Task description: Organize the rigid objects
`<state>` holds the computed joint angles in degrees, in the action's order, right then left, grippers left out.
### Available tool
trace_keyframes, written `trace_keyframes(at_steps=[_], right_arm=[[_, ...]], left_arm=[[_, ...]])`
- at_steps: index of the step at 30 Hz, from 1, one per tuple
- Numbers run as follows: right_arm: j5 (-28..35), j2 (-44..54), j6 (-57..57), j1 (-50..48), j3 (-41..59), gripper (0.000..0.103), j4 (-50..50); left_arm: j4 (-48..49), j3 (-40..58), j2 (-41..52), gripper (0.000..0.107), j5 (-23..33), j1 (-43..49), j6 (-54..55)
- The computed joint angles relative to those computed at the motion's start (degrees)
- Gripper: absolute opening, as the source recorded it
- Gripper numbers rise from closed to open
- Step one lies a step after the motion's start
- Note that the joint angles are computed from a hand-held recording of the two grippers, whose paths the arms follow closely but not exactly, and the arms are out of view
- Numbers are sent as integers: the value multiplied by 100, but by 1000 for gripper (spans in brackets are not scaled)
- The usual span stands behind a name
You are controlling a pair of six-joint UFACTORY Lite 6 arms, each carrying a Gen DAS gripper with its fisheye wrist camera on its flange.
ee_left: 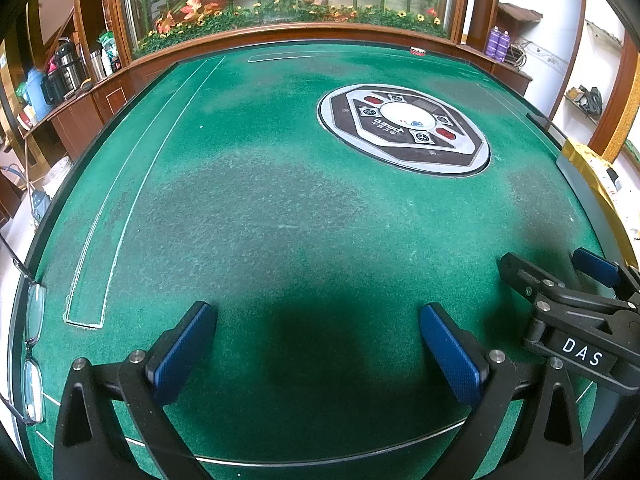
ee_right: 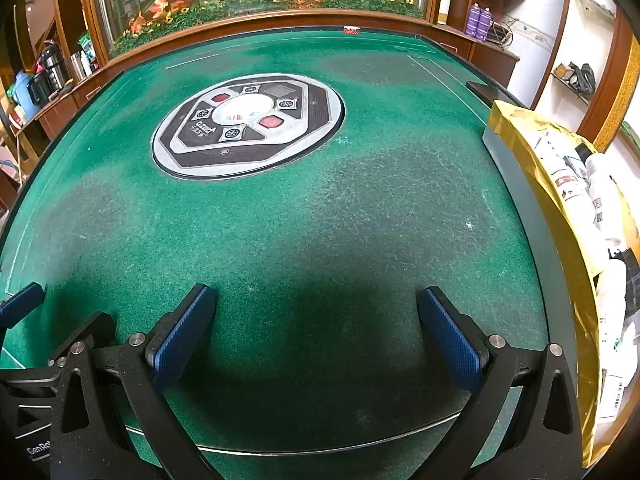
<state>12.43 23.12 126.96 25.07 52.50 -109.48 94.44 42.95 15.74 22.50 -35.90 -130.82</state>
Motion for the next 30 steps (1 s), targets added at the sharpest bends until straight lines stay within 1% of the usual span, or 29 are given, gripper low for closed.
trace_keyframes(at_steps=[30], right_arm=[[4, 12, 109, -5, -10, 103, -111]], left_arm=[[-5, 44, 34, 103, 9, 9, 7]])
